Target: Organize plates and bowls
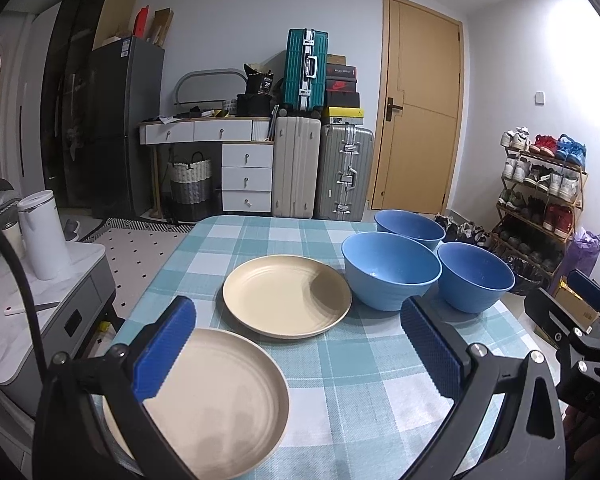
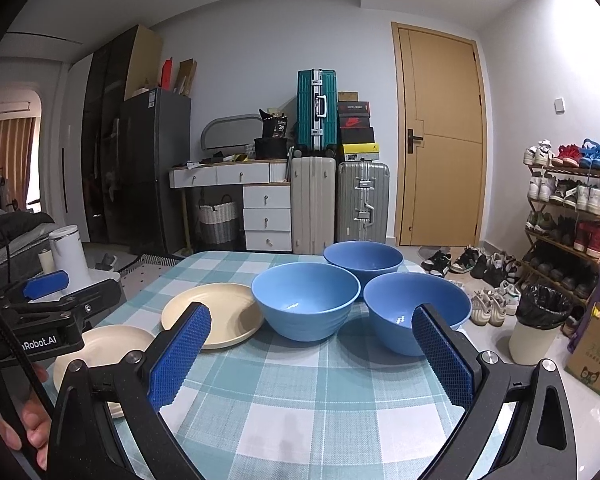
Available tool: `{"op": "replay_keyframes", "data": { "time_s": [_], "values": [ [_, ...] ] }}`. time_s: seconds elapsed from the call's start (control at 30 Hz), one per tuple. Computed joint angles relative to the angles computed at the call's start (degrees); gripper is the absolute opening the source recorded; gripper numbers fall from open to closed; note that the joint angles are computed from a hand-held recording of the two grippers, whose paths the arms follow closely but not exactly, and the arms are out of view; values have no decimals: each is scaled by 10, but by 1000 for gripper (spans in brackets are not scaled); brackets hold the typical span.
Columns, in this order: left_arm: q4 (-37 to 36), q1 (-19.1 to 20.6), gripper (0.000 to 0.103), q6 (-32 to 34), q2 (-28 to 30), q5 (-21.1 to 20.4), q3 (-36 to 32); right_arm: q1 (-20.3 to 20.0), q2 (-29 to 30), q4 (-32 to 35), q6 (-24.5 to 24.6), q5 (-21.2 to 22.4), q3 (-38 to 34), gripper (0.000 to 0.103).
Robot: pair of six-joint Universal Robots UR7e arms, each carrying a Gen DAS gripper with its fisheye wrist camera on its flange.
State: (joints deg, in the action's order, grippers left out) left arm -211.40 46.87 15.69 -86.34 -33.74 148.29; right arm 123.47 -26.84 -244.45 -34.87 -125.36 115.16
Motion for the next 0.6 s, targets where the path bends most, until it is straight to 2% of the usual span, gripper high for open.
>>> {"op": "replay_keyframes", "data": {
  "time_s": [0.27, 0.37, 0.53, 0.6],
  "values": [
    [48, 14, 103, -37, -6, 3, -10, 5, 5, 16, -11, -2, -6, 102],
    [53, 17, 103, -40, -6, 13, -12, 4, 3, 22, -11, 20, -1, 102],
    [142, 35, 103, -90, -34, 13, -35, 3, 0, 53, 9, 19, -8, 102],
    [193, 51, 103, -118, -56, -8, -52, 2, -3, 70, 29, 25, -10, 102]
  ]
}}
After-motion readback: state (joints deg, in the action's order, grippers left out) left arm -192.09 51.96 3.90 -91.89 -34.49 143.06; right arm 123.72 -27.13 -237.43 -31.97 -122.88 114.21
